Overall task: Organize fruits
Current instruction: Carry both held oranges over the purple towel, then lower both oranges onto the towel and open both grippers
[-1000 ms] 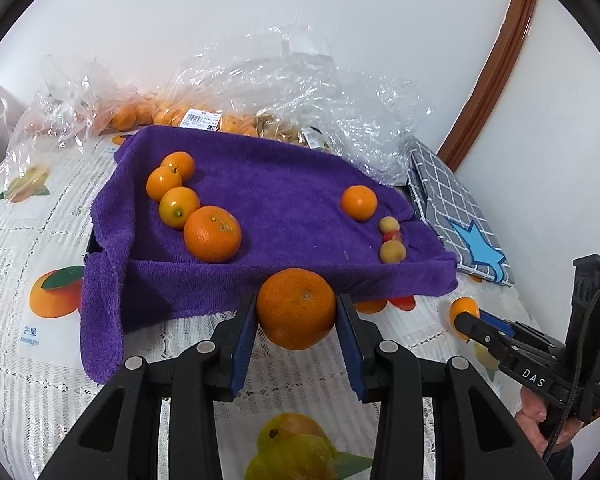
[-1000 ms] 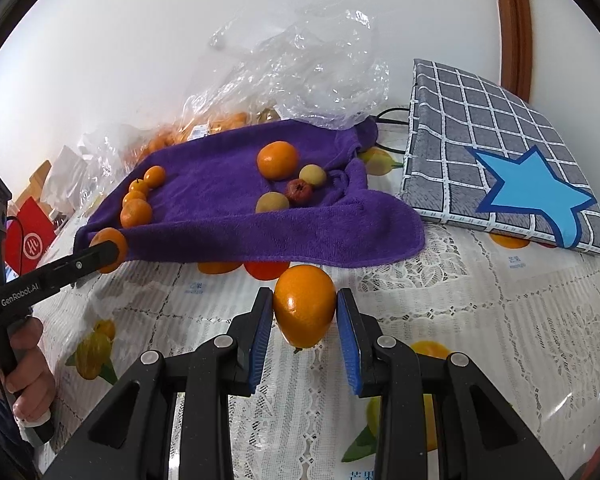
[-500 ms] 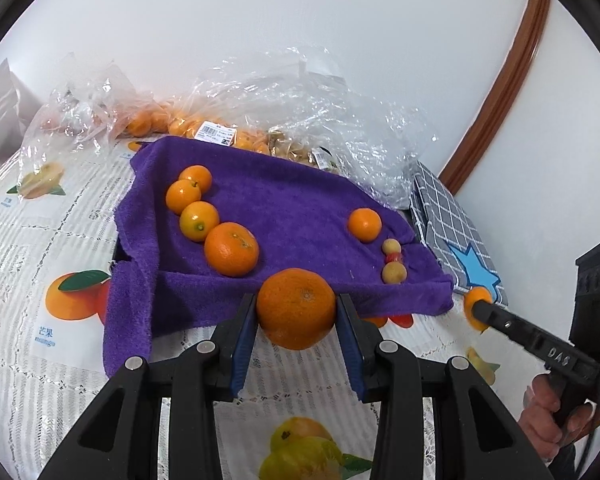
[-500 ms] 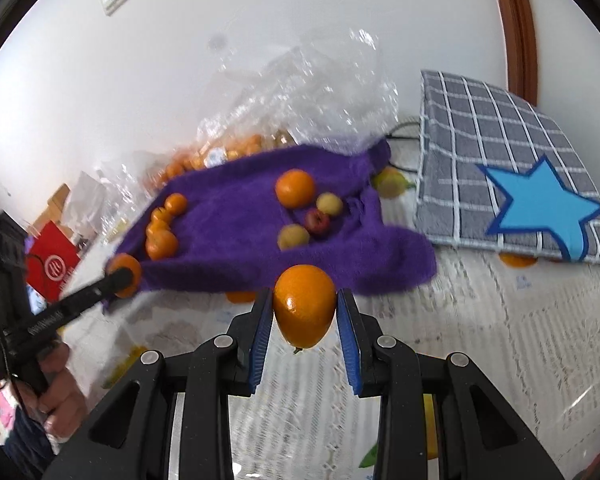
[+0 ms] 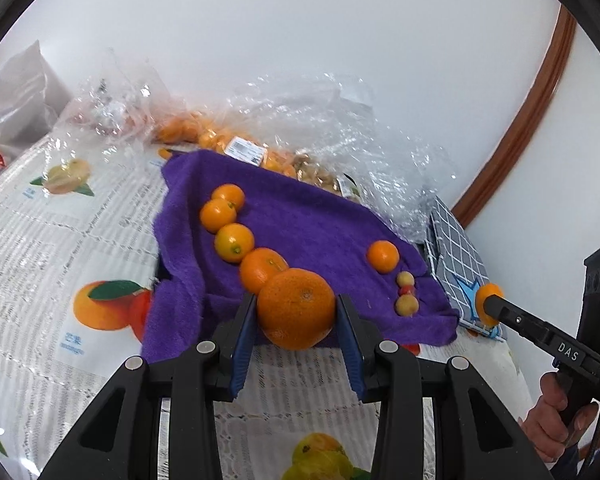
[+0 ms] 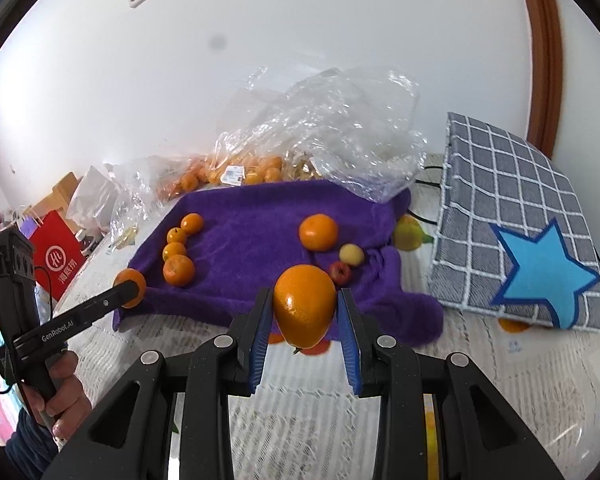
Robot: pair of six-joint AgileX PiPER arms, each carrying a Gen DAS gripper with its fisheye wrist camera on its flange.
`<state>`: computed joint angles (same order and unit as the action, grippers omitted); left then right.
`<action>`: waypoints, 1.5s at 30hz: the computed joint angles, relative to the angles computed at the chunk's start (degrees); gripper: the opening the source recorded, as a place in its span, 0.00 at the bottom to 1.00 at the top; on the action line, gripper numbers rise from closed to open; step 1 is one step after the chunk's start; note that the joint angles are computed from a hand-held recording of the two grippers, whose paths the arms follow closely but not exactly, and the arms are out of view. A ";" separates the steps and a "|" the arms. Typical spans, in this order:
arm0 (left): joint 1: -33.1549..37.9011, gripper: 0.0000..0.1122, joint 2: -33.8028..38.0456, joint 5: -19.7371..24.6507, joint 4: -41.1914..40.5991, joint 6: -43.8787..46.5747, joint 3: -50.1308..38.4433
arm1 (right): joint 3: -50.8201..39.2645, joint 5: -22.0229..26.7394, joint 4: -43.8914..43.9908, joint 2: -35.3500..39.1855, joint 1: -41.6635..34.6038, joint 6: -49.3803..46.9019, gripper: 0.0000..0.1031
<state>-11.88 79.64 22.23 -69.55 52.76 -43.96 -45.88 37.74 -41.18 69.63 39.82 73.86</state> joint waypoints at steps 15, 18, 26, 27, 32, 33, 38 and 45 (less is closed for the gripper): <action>4.43 0.33 -0.49 -1.38 0.01 -3.03 -0.19 | -13.06 -12.17 -0.27 13.69 -5.82 -5.29 0.31; 4.95 0.33 0.18 -1.67 2.64 -6.34 -1.46 | -14.50 -11.82 -2.78 17.09 -7.38 -4.41 0.31; 2.27 0.33 5.39 -5.12 19.79 -19.94 -10.78 | -10.15 -17.92 4.30 18.75 -13.66 -9.52 0.31; 2.11 0.33 6.65 -4.57 20.70 -20.70 -13.10 | -9.98 -17.08 3.29 18.82 -13.75 -9.02 0.31; -0.14 0.33 13.74 0.60 30.83 -29.44 -24.45 | -8.38 -15.53 -0.18 18.47 -15.09 -6.92 0.31; -0.97 0.33 15.21 1.63 33.34 -31.75 -26.45 | -7.89 -16.68 2.08 18.31 -16.04 -9.04 0.31; -4.77 0.33 23.79 8.60 42.54 -40.02 -36.25 | -8.92 -17.38 8.81 19.74 -16.97 -16.73 0.31; -6.63 0.33 28.80 12.56 51.18 -48.36 -40.58 | -10.43 -15.90 14.22 22.28 -16.47 -22.32 0.31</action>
